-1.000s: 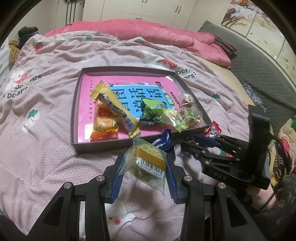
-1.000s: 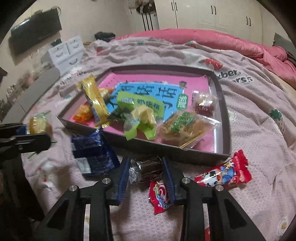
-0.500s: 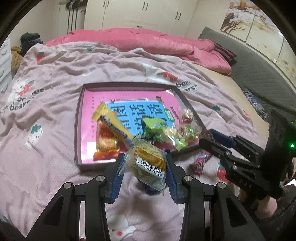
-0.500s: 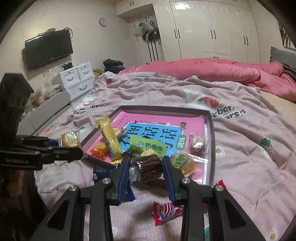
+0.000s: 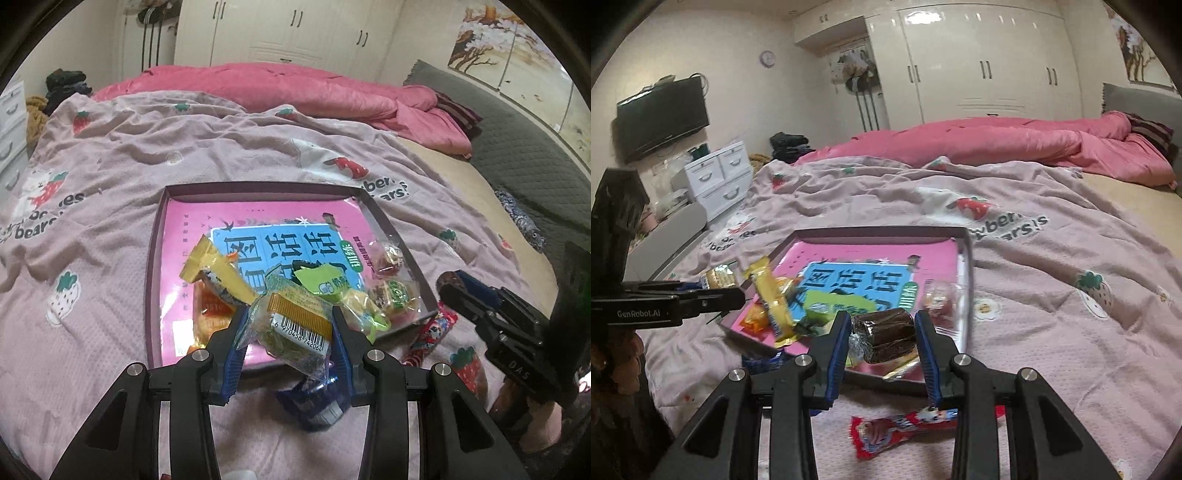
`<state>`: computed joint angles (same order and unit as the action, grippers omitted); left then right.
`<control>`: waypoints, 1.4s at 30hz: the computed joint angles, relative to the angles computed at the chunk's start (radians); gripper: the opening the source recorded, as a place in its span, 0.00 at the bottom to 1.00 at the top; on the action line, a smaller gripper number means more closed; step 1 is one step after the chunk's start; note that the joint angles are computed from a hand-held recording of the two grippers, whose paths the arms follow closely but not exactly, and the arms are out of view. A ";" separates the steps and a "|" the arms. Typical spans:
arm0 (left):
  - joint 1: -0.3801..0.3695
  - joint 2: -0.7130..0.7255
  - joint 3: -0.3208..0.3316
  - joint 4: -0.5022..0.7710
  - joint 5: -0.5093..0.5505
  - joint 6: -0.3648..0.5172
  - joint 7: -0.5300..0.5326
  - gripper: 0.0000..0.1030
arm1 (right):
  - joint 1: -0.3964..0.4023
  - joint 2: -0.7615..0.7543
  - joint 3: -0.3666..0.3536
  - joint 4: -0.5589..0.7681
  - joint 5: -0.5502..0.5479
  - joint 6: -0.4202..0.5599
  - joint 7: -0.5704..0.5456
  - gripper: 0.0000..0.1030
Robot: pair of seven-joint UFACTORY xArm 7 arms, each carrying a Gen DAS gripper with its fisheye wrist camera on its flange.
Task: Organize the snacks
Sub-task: 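Lift both held snacks and carry them over the tray, then lower both snacks into the tray and open both grippers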
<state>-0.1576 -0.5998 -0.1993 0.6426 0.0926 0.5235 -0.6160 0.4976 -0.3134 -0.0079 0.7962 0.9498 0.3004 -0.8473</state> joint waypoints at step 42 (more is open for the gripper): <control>0.003 0.197 0.002 0.048 0.071 -0.068 -0.012 0.42 | -0.079 0.113 0.055 0.048 -0.048 0.023 0.079 0.35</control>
<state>-0.1546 -0.4026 -0.1976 0.6902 0.1632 0.4553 -0.6280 0.4189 -0.2006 0.0476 0.8441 0.9020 0.3231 -0.7686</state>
